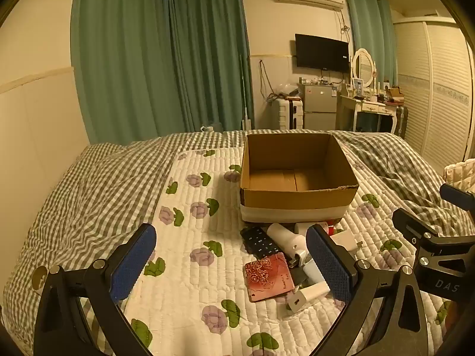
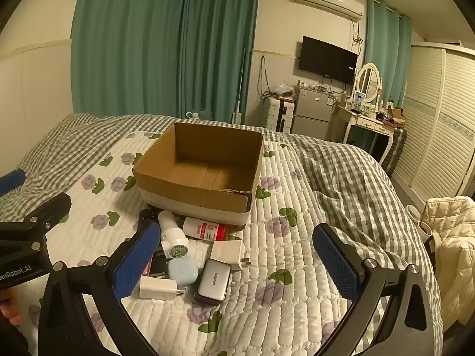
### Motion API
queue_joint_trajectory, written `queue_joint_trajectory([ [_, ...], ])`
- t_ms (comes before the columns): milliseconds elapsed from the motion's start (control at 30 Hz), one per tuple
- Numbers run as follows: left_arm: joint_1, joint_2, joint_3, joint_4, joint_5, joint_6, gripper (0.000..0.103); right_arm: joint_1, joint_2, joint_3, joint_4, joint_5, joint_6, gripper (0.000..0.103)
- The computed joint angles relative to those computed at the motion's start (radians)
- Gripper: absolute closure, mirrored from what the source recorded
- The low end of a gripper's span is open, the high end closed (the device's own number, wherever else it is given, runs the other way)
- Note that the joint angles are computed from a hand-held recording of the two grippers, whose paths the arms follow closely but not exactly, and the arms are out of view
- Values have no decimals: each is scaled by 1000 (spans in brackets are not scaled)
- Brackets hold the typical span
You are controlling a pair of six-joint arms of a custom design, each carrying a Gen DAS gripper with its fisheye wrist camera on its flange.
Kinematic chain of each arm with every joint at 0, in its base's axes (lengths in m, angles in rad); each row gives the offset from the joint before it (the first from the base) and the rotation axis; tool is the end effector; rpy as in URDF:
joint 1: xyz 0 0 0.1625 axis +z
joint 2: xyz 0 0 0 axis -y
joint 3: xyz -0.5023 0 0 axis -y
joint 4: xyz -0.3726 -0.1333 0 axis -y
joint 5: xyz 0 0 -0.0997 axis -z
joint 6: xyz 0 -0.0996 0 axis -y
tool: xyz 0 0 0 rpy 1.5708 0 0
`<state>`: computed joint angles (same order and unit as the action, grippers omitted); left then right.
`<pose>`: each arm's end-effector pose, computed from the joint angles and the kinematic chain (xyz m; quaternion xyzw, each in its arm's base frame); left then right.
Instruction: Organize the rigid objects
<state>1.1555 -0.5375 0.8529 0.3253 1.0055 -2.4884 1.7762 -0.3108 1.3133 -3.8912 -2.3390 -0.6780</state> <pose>-0.1494 -0.8014 0.1739 0.3294 0.8024 -0.3980 0.2986 0.2204 -0.7437 0.0807 0.1059 -0.7608 0.4825 0.4209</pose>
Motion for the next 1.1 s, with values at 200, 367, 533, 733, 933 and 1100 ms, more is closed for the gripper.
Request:
queue_joint_trajectory([
  [200,4,-11,38,-34,23,2,0,2,-4,1,15,-2,9,0],
  [367,2,-5,21,-19,11,0,0,-1,-1,2,12,1,7,0],
  [533,6,-9,31,-33,10,0,0,-9,-1,9,3,8,9,0],
  [733,7,-8,25,-26,11,-3,0,0,0,7,6,-5,9,0],
  [933,3,-7,21,-18,11,3,0,-5,-5,6,28,0,21,0],
  [1100,-2,-4,14,-15,5,15,0,-5,-7,4,39,-1,28,0],
])
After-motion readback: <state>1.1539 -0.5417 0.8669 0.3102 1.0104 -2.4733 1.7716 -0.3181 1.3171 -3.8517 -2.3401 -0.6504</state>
